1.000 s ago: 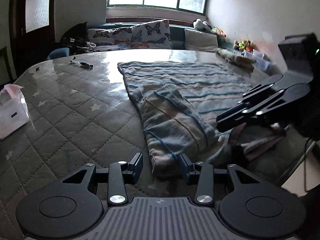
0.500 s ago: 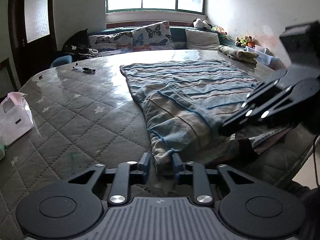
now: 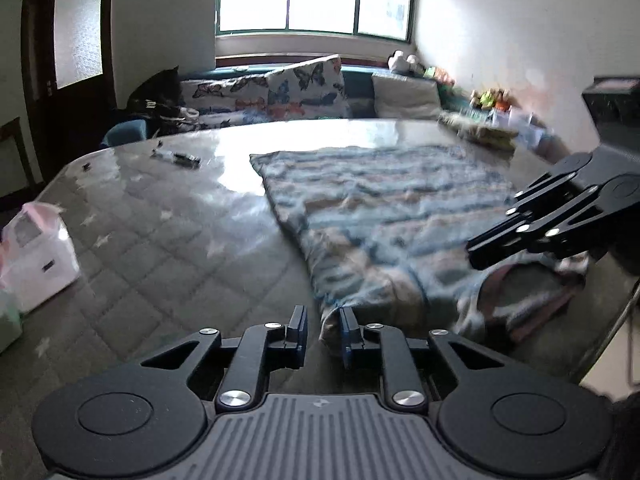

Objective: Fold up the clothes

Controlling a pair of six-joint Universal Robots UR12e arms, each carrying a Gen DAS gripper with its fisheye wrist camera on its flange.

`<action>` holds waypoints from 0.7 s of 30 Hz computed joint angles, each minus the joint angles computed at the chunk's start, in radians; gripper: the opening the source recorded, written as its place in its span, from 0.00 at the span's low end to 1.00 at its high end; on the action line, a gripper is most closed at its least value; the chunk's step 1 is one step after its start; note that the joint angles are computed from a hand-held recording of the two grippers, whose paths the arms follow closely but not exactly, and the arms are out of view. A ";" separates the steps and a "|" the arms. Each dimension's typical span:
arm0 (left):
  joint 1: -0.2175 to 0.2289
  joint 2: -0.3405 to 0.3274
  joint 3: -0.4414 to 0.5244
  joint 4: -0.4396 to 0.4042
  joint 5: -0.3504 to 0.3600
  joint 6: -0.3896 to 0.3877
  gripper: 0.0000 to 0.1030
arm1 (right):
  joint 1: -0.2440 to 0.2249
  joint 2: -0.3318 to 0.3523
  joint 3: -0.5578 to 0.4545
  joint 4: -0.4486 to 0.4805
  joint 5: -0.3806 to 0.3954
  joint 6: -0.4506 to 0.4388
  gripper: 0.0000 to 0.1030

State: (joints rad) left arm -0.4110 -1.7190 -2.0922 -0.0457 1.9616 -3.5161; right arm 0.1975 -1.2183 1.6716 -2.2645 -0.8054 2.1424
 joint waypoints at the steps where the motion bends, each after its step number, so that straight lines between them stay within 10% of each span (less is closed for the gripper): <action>1: 0.004 -0.002 0.002 0.016 -0.007 0.008 0.19 | 0.002 0.003 -0.001 -0.018 0.013 0.010 0.10; 13: 0.016 0.025 -0.011 -0.033 0.018 -0.037 0.19 | 0.039 0.086 -0.062 -0.134 0.013 0.165 0.10; 21: 0.035 -0.035 0.042 0.027 0.001 -0.033 0.19 | 0.027 0.092 -0.078 -0.026 -0.018 0.155 0.10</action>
State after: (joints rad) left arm -0.3756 -1.7543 -2.0504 -0.0186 1.9629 -3.5496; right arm 0.2246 -1.1267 1.5940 -2.2901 -0.8229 2.2970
